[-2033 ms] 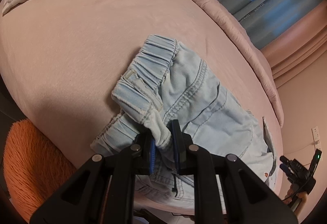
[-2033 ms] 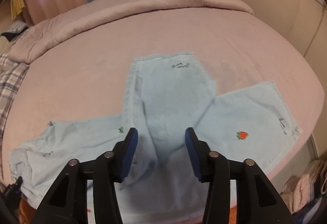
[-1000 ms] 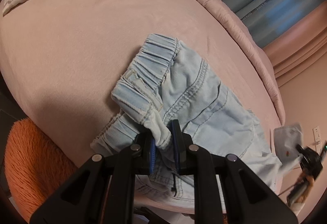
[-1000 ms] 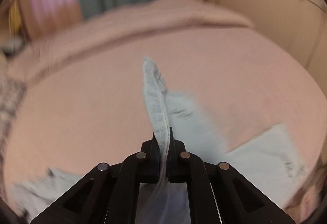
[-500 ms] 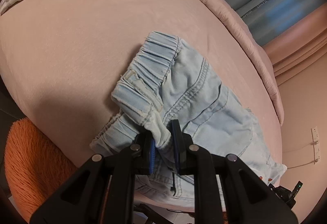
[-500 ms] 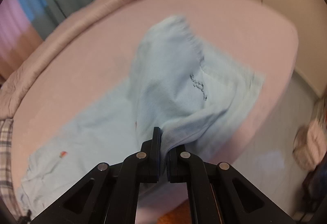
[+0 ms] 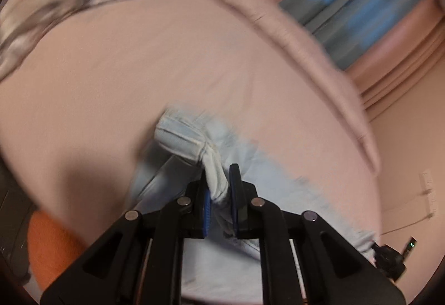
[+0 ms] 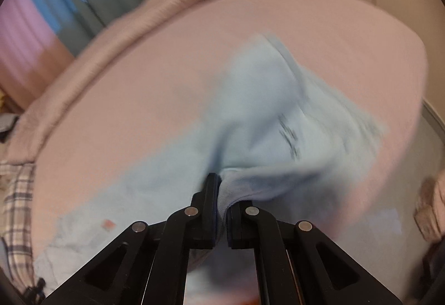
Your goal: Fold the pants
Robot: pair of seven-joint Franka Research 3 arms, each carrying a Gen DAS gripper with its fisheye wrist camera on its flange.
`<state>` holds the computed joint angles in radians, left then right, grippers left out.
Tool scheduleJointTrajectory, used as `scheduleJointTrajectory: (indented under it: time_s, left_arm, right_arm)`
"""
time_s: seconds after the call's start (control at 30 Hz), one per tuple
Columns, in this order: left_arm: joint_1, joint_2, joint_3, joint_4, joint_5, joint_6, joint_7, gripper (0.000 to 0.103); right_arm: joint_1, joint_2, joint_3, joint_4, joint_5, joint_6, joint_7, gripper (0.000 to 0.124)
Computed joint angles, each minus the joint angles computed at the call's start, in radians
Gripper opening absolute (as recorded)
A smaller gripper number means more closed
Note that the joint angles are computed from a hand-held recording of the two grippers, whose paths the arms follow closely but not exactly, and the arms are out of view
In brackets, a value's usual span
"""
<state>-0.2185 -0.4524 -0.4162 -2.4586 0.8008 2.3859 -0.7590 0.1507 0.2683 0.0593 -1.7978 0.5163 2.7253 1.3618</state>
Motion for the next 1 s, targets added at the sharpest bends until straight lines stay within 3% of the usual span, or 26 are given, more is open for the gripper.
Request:
scheduleJointTrajectory:
  time_s: [0.13,0.27,0.33,0.43,0.47,0.6,0.87,1.0]
  left_arm:
    - [0.018,-0.001,-0.018,0.096,0.052,-0.115,0.07,0.01]
    - [-0.025,-0.041,-0.023,0.054,0.036,-0.101,0.063,0.011]
    - [-0.065,-0.037,0.0,0.014,-0.05,-0.075,0.086,0.011]
    - [-0.105,-0.005,0.016,-0.025,-0.158,-0.035,0.118,0.011]
    - [-0.119,0.012,0.021,-0.032,-0.198,-0.033,0.139,0.012]
    - [-0.13,0.04,0.027,-0.069,-0.261,0.015,0.148,0.013]
    - [-0.109,0.05,0.026,-0.079,-0.278,0.039,0.143,0.015]
    - [-0.107,0.058,0.023,-0.065,-0.284,0.032,0.15,0.015]
  right_arm:
    - [-0.007,0.047,0.043,0.153,0.053,0.023,-0.034,0.004]
    - [-0.112,-0.058,0.182,0.081,0.483,0.149,-0.438,0.004]
    - [-0.114,-0.117,0.164,0.001,0.554,0.158,-0.509,0.004]
    - [-0.061,-0.144,0.07,-0.111,0.415,0.105,-0.388,0.004]
    - [-0.05,-0.124,0.057,-0.115,0.317,0.102,-0.291,0.004]
    - [-0.013,-0.096,-0.007,-0.144,0.166,0.028,-0.148,0.004]
    - [-0.037,-0.085,-0.01,-0.122,0.186,-0.012,-0.134,0.004]
    - [-0.04,-0.088,-0.022,-0.139,0.189,0.0,-0.092,0.026]
